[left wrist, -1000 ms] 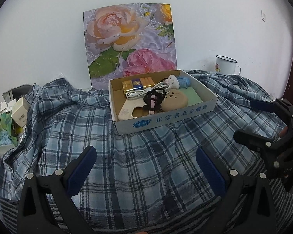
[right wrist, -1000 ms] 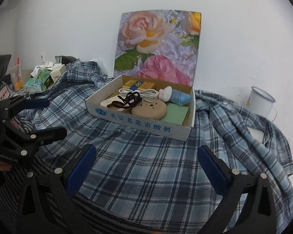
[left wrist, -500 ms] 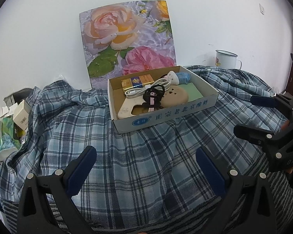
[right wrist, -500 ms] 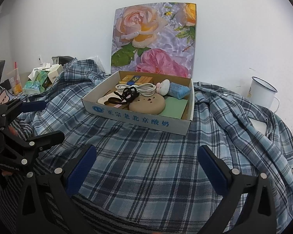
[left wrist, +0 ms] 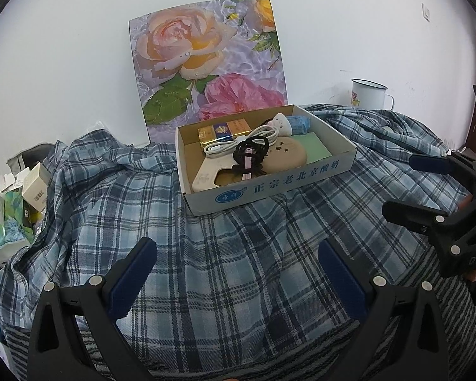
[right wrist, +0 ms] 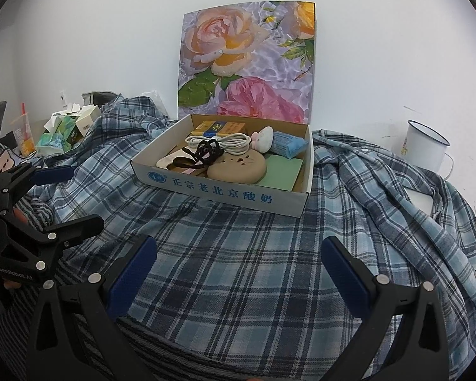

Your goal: Organize soft objects

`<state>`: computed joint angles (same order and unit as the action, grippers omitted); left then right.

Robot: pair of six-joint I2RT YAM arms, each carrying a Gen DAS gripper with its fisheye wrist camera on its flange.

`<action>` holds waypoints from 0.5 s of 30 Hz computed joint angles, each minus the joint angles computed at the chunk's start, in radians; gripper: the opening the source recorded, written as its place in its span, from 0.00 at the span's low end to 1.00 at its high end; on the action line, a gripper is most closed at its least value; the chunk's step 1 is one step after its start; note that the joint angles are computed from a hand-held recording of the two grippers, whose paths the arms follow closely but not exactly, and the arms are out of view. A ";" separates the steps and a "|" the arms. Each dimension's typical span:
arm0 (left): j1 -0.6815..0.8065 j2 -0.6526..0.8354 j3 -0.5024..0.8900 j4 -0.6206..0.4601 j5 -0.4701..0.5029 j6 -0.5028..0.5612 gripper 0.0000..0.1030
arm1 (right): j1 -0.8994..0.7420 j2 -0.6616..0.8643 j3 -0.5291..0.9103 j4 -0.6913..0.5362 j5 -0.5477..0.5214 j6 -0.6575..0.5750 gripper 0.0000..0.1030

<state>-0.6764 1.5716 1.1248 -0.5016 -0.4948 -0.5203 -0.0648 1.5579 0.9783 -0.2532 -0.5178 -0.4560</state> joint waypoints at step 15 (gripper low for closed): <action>0.000 0.003 0.004 -0.004 0.001 0.002 1.00 | -0.002 0.001 0.000 -0.001 0.001 0.000 1.00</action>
